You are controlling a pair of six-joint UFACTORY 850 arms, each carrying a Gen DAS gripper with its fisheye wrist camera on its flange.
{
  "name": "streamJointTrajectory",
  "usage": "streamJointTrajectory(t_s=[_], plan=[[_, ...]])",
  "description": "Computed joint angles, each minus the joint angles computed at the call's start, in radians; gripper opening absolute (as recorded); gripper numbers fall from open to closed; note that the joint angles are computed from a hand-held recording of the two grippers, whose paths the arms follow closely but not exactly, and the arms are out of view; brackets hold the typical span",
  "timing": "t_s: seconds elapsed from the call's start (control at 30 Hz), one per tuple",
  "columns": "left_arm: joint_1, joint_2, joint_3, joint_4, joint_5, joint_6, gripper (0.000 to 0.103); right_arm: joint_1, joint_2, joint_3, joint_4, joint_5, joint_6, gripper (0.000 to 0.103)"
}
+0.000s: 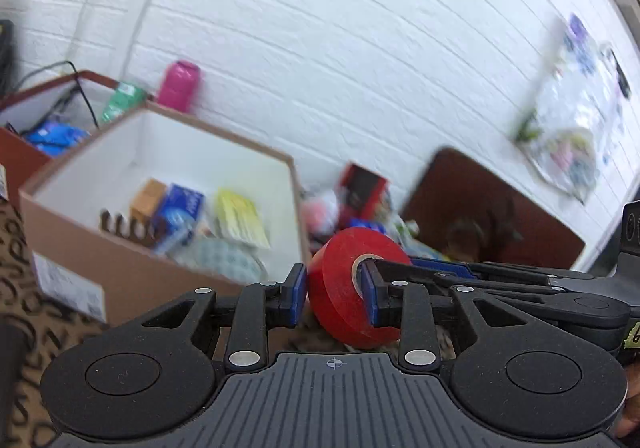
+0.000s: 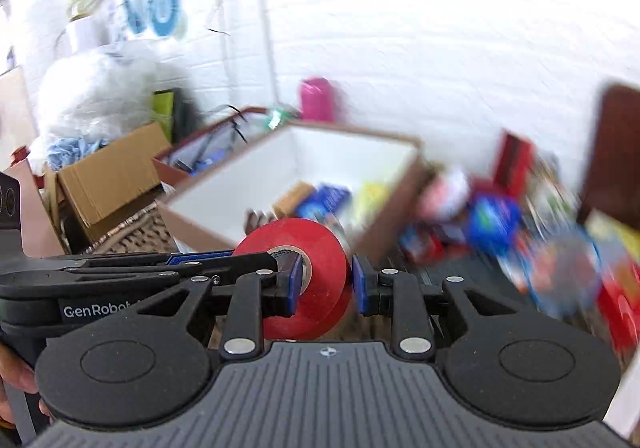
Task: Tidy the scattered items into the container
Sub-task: 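Lower the red tape roll into the box and open both grippers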
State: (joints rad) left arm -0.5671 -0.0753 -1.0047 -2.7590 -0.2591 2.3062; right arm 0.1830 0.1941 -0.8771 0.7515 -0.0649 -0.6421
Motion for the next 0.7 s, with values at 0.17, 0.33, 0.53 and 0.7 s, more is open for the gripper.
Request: streamJointTrajectory(t_s=[0.17, 0.33, 0.53, 0.7], plan=[[0.1, -0.094, -0.116, 0.256, -0.009, -0.272, 0.028, -0.003, -0.182, -0.202, -0.027, -0.056, 0.006, 0.031], [0.172, -0.223, -0.225, 0.631, -0.036, -0.68, 0.026, 0.002, -0.325, -0.316, -0.184, -0.069, 0.154, 0.031], [0.198, -0.322, -0.308, 0.847, -0.033, -0.893, 0.026, -0.02, -0.444, -0.401, -0.126, -0.128, 0.112, 0.031], [0.207, -0.369, -0.365, 0.968, -0.025, -1.012, 0.026, -0.032, -0.507, -0.464, -0.111, -0.164, 0.1, 0.031]])
